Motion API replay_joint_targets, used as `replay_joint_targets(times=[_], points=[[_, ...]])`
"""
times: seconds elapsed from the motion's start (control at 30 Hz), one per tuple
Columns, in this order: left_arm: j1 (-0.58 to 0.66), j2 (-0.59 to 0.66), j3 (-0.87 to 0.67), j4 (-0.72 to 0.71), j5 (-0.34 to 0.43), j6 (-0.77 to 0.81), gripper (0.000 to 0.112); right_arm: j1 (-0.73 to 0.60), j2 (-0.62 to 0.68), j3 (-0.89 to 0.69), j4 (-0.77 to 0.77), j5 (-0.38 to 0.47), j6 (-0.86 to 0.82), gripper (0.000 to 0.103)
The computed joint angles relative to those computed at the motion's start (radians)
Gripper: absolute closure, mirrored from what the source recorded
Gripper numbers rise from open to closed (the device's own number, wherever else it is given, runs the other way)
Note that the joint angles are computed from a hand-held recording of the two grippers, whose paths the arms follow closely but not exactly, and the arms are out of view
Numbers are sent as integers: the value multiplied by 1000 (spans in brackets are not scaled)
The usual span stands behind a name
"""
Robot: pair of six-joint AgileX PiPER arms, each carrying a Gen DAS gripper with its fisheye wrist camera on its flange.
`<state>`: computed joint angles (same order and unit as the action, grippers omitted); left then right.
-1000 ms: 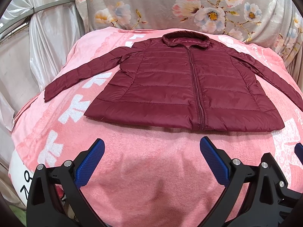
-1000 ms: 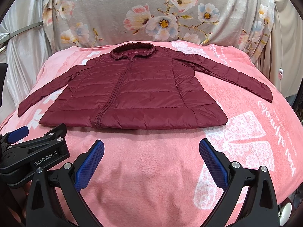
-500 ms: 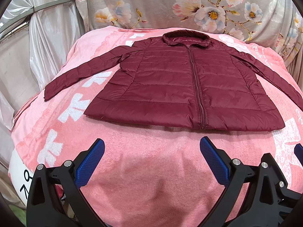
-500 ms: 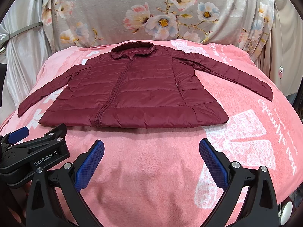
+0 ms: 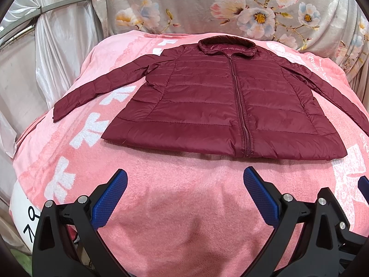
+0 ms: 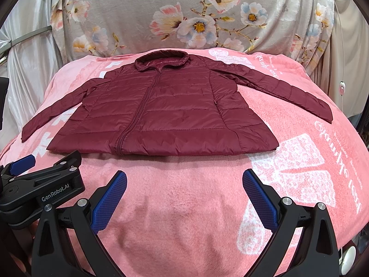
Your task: Fold large clothes
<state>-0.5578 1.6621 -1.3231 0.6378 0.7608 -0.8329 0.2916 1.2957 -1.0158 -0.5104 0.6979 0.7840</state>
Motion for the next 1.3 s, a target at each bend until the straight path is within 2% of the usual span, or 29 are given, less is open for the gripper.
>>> replay_joint_targets(times=[0.37,0.47,0.57,0.63,0.73,0.87,0.93,1.07,1.17,1.3], points=[[9,-2,24,-9,-17,3,14,10,-9,10,4,5,6,5],[18,13,12,-41,-30,29,14,-17,13,21,24,-40,-20,5],[28,52,-49,-64,-4,50,14,-59,36,6,74,-65,-95,5],[47,73,-79,-93,2,71,14,-112,50,-2,111,-84,-146,5],[96,121,-149,-216,15,181,14,-220,82,-31,135,-104,-193,5],[145,206,-265,-329,61,290,14,-428,150,-110,270,-135,-337,5],[165,262,-350,-377,103,348,14,-537,221,-187,322,-139,-388,5],[178,333,-464,-379,123,365,14,-725,396,-373,435,-134,-473,5],[187,392,-567,-377,146,377,14,-798,519,-497,401,-130,-413,5],[202,502,-746,-383,207,399,14,-899,710,-714,520,-83,-484,5]])
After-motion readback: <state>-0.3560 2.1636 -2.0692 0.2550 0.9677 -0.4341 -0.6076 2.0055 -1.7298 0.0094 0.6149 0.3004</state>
